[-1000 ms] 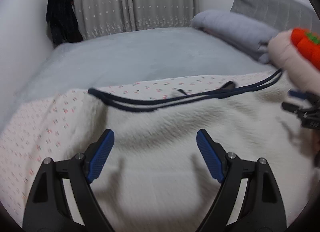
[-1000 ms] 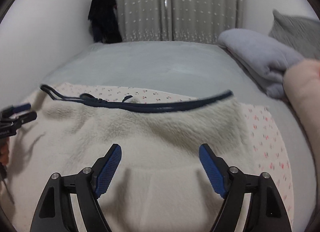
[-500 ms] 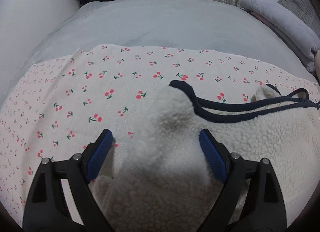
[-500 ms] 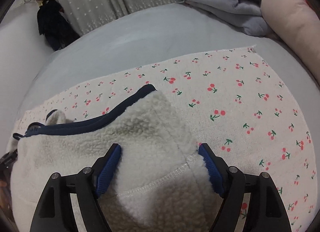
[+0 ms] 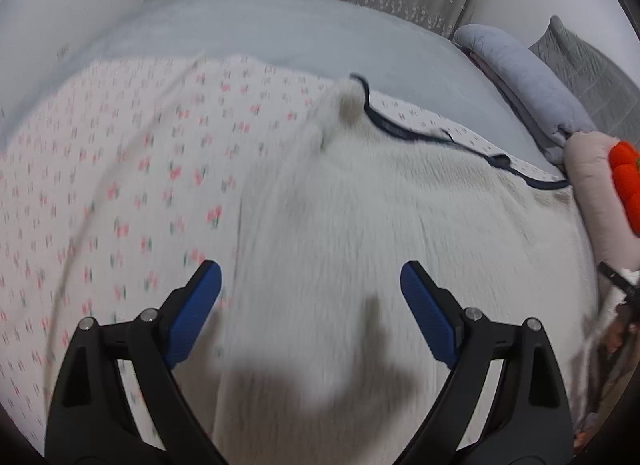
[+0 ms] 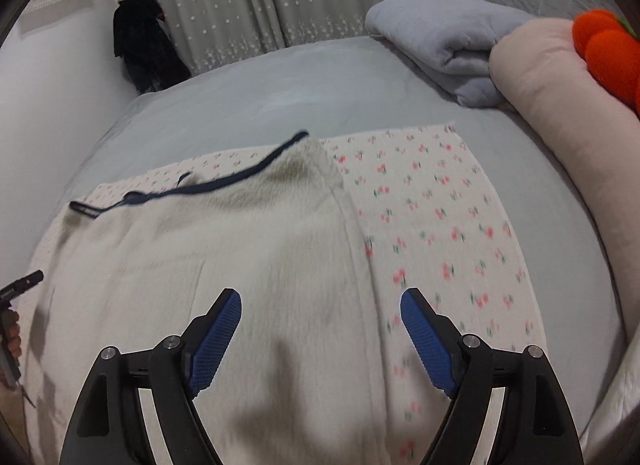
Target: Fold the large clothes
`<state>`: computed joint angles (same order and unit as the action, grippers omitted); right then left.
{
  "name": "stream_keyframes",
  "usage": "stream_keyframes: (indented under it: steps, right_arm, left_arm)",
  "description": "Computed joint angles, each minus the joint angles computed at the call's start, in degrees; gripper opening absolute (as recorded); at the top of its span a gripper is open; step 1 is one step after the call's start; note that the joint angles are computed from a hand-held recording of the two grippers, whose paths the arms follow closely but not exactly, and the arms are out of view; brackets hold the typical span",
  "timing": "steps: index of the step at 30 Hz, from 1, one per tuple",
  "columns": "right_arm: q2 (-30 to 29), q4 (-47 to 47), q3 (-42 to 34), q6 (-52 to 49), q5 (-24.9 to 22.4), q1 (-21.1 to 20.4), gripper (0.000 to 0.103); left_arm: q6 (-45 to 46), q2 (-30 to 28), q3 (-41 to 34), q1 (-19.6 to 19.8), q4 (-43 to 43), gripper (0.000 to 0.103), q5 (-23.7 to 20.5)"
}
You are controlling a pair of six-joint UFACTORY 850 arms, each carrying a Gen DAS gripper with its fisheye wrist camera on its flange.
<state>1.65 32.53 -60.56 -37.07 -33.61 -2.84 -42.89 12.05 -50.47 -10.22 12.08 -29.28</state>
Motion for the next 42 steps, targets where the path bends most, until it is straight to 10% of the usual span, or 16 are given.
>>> stream_keyframes:
  steps: [9,14,18,21,27,31,38,42]
  right_arm:
    - [3.61,7.47,7.32,-2.31,-10.55,-7.83,0.084]
    - [1.13,11.72,8.8,-1.59,-13.69,-9.66,0.084]
    - [-0.65,21.66,10.0,-1.82,-15.98,-10.65,0.083]
    - [-1.04,24.76,10.49,-0.15,-14.99,-10.56,0.055]
    - [5.08,28.63,11.71,-0.99,-16.92,-12.14,0.031]
    - [10.7,25.7,11.78,1.22,-19.97,-13.1,0.028]
    - [20.8,20.16,18.12,0.35,-28.24,-18.35,0.028]
    - [23.86,10.15,22.65,3.69,-23.18,-16.77,0.036]
  left_arm:
    - [18.99,11.7,11.43,6.86,-27.76,0.091,-2.61]
    - [41.39,10.11,15.66,13.59,-57.4,0.084,-5.96]
    - [44.33,10.18,17.45,11.82,-64.61,0.083,0.23]
    - [46.25,9.78,18.39,10.52,-71.33,0.054,4.01]
    - [18.49,16.63,17.85,3.13,-45.83,0.037,13.84]
    - [-0.74,20.17,14.11,-0.31,-23.44,0.036,10.2]
    - [-3.09,33.12,19.07,-1.05,-22.69,0.038,-1.38]
    - [-6.61,36.24,25.71,-0.94,-23.15,0.049,-3.36]
